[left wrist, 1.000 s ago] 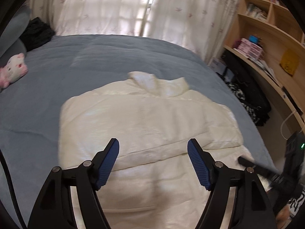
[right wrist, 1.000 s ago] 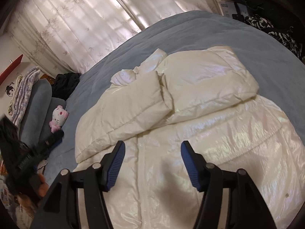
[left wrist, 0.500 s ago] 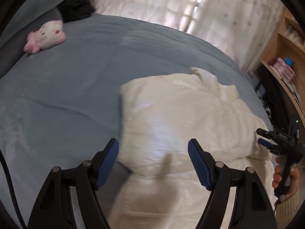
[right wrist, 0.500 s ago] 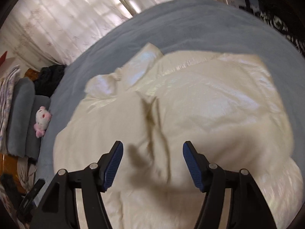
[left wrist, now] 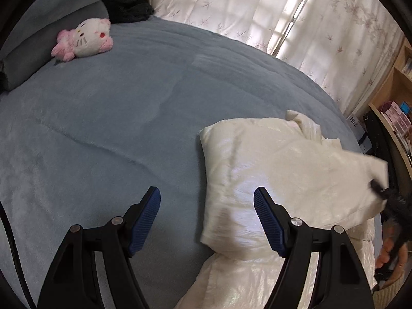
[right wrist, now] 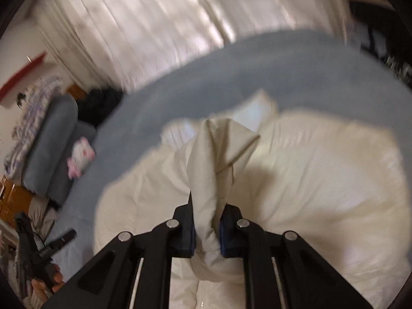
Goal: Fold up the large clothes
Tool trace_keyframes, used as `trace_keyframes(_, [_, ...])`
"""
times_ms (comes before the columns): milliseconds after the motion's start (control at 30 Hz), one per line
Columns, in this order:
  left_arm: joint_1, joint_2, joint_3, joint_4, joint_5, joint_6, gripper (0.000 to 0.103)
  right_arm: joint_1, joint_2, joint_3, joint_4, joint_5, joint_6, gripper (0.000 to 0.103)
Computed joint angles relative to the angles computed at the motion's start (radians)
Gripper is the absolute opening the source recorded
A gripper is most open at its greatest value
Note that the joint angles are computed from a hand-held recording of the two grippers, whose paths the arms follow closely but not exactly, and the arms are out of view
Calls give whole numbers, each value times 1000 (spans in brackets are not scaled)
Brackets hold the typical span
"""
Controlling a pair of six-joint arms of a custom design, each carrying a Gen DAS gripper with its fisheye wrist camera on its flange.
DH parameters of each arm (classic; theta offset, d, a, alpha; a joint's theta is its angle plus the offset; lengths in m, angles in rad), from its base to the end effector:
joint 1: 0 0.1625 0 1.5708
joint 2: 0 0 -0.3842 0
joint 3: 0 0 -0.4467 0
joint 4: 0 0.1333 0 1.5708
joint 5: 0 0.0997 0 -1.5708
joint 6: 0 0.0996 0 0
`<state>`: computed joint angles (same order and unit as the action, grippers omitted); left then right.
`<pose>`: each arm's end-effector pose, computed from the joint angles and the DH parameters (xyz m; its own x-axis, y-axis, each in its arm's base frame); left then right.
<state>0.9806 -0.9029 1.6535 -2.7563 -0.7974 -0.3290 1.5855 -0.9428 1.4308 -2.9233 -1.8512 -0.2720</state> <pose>-0.2127 -0.6821 0.1368 -0.8807 -0.0980 -0.4634 0.2326 0.7627 -0.6034 0.1169 -0.7562 0.2777 -0.9259 0.0148 0.3774 -0.2682 0.6779 -0.6845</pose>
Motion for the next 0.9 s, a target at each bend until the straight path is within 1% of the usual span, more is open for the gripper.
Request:
trace_keyframes(67, [-4, 17, -16, -8, -4, 14, 73, 12, -3, 20, -117, -52, -51, 12])
trace_keyframes(133, [-7, 38, -37, -5, -13, 22, 73, 15, 9, 20, -187, -128, -83, 12])
trace_keyframes(200, [-10, 61, -60, 7, -19, 32, 73, 5, 28, 2, -179, -181, -83, 13])
trace_keyframes(300, [-13, 107, -108, 43, -8, 49, 73, -20, 56, -24, -111, -227, -57, 15])
trace_keyframes(367, [-12, 143, -150, 81, 3, 53, 73, -31, 81, -48, -74, -264, -28, 24])
trace_keyframes(433, [-8, 191, -210, 134, 36, 47, 73, -43, 88, -48, -80, -263, 1, 36])
trace_keyframes(500, [-1, 230, -262, 172, 61, 37, 73, -50, 86, -42, -83, -259, 13, 40])
trace_keyframes(567, [7, 264, -307, 201, 79, 26, 73, -54, 79, -31, -89, -265, -10, 43])
trace_keyframes(633, [13, 297, -351, 243, 106, 13, 73, -44, 75, -18, -90, -290, -32, 50])
trace_keyframes(667, [14, 319, -374, 258, 132, 14, 63, -41, 66, -6, -83, -295, -33, 52])
trace_keyframes(700, [15, 334, -387, 256, 139, 31, 52, -37, 58, -1, -65, -296, -26, 56])
trace_keyframes(733, [14, 348, -401, 262, 144, 53, 24, -38, 50, 6, -53, -289, -19, 57])
trace_keyframes(767, [10, 359, -409, 275, 175, 58, 18, -38, 39, 15, -41, -276, -10, 57])
trace_keyframes(800, [3, 374, -414, 268, 223, 74, 14, -39, 23, 30, -35, -256, -2, 58])
trace_keyframes(833, [-3, 383, -413, 249, 252, 97, 11, -40, 14, 40, -39, -243, -4, 58])
trace_keyframes(867, [-6, 394, -416, 235, 277, 117, 11, -40, 14, 44, -44, -240, -16, 58])
trace_keyframes(900, [-6, 398, -417, 230, 287, 125, 11, -38, 19, 42, -47, -254, -36, 58])
